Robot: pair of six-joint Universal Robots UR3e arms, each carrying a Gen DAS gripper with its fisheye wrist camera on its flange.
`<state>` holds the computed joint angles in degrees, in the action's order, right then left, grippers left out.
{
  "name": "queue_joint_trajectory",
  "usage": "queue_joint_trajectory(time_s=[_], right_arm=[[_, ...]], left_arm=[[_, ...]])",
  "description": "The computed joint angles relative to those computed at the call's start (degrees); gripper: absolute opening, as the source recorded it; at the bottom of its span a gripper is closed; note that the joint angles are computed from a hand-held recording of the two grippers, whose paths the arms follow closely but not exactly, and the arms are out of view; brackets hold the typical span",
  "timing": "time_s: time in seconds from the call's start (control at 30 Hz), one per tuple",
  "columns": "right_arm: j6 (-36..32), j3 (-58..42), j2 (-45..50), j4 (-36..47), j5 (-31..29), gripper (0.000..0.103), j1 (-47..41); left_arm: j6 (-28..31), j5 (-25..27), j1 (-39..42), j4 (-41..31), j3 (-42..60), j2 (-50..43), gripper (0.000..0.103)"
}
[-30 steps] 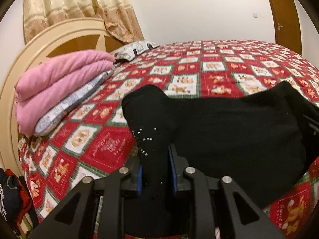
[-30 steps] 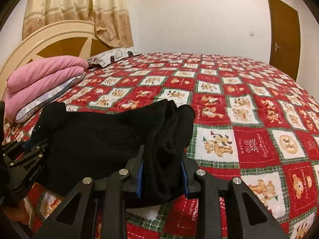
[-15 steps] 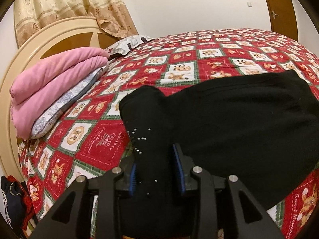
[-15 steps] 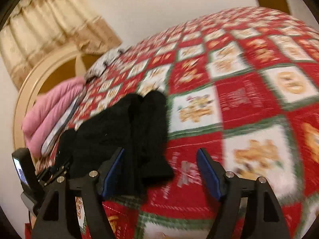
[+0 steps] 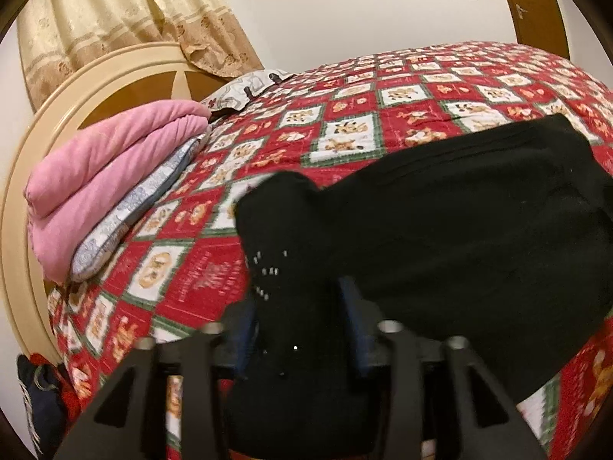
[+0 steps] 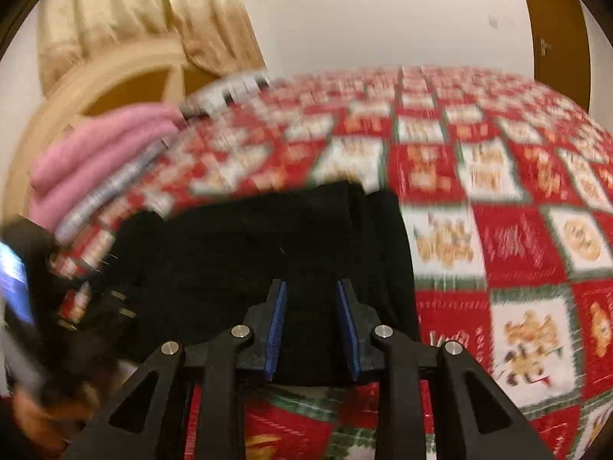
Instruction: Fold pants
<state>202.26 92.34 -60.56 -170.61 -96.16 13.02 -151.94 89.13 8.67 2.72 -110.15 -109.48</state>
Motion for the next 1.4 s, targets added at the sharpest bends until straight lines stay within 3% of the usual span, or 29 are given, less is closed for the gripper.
queue_joint_trajectory(time_s=[0.07,0.17,0.23,0.3,0.37,0.43,0.57,0.77,0.83,0.87,0.97,1.07,1.2,1.3,1.4], right_arm=[[-0.8,2.6,-0.2,-3.9,1.0,0.028,-0.7],[-1.1,3.0,-0.2,-4.6,0.8,0.028,-0.5],[-1.4,3.0,0.1,-5.2,-0.1,0.028,-0.1],[-1.7,3.3,-0.4,-5.2,-0.1,0.028,-0.4],[-1.3,4.9,-0.9,-6.7,1.5,0.029,-1.4],[-1.1,5.2,-0.9,-7.2,1.9,0.028,-1.6],[-1.6,5.0,-0.8,-7.1,0.8,0.029,-1.1],[-1.5,5.0,-0.9,-7.2,0.8,0.029,-1.0],[-1.7,5.0,-0.8,-7.1,0.5,0.029,-0.9],[-1.7,5.0,-0.9,-7.3,0.5,0.029,-0.9],[-1.7,5.3,-0.8,-7.8,0.4,0.029,-0.9],[-2.0,4.9,-0.6,-7.4,-0.2,0.029,-0.6],[-2.4,4.7,-0.4,-7.3,-0.8,0.029,-0.4],[-1.8,5.9,-0.7,-8.9,0.7,0.029,-1.1],[-1.6,5.7,-0.5,-9.1,0.4,0.029,-0.8]], left_arm=[[0.0,-1.9,2.9,-2.4,0.4,1.5,0.092],[0.0,-9.9,11.2,-10.5,1.2,4.4,0.103],[-1.2,-15.9,17.2,-18.1,3.7,5.3,0.103],[-2.8,-15.8,19.5,-20.0,5.1,5.1,0.103],[-5.5,-5.5,17.4,-13.6,5.3,3.1,0.1],[-5.7,-2.4,17.2,-10.9,4.8,2.8,0.1],[-6.6,-10.1,19.5,-13.7,3.4,6.3,0.095],[-6.0,-18.3,14.3,-14.8,7.3,5.9,0.09],[-5.8,-13.0,8.7,-14.1,12.0,2.0,0.09],[-5.5,-5.6,4.1,-14.8,17.0,-2.4,0.09],[-6.6,4.0,-0.7,-21.3,28.4,-11.3,0.087],[-7.3,5.2,-0.7,-23.0,31.6,-14.8,0.09],[-7.6,6.2,-0.5,-24.5,34.2,-16.2,0.102],[-8.3,4.0,0.6,-28.1,34.3,-14.1,0.102],[-6.8,5.9,0.7,-22.1,28.0,-10.0,0.1]])
